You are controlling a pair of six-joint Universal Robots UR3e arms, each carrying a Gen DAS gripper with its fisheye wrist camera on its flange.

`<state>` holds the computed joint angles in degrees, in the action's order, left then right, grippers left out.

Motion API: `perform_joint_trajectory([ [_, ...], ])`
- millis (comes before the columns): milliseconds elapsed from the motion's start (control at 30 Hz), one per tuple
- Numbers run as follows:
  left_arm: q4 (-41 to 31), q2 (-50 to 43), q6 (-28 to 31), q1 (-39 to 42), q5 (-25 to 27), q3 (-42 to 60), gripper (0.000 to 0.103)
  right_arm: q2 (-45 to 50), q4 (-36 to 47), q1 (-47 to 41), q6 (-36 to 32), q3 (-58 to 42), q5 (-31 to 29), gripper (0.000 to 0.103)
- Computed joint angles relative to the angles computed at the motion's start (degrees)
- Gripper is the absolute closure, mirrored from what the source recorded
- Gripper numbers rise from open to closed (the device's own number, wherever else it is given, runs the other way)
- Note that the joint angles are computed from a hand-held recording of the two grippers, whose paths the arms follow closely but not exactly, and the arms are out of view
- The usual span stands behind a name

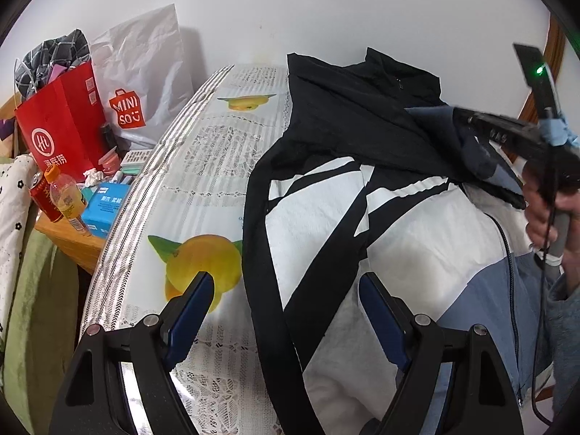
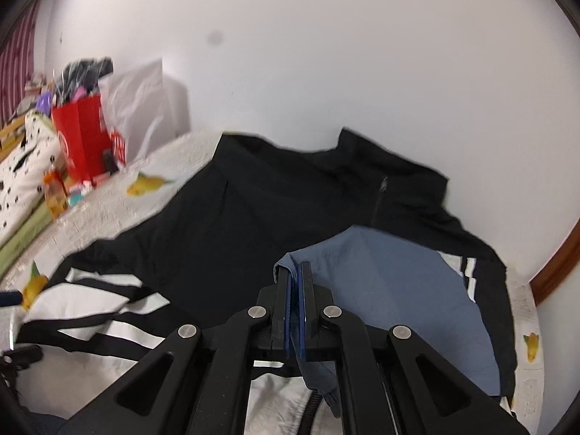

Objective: Fold large clothes
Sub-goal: 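Grasp the blue-grey sleeve cuff with the right tool and fold it across the body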

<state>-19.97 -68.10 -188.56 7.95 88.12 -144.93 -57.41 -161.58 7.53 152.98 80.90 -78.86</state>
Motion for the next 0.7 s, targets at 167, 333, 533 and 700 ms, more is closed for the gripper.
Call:
perform_joint_trajectory([
  [167, -1.16, 0.14, -0.39, -0.81, 1.14, 1.36, 0.022, 0.30, 1.41, -1.06, 1.56, -0.33, -1.58, 0.030],
  [333, -1.73, -1.39, -2.45, -3.97, 3.14, 4.39, 0.022, -9.41, 4.89, -8.70, -1.32, 8.56, 7.53, 0.015],
  [533, -2.91, -6.68, -6.54, -13.26, 10.24, 12.29, 0.022, -21.06, 2.82, -18.20, -4.02, 21.44, 12.50, 0.015],
  [700, -4.84, -14.20, -9.04, -22.47, 17.71, 22.51, 0.022, -29.83, 4.63, -30.17, -6.71, 29.55, 18.02, 0.015],
])
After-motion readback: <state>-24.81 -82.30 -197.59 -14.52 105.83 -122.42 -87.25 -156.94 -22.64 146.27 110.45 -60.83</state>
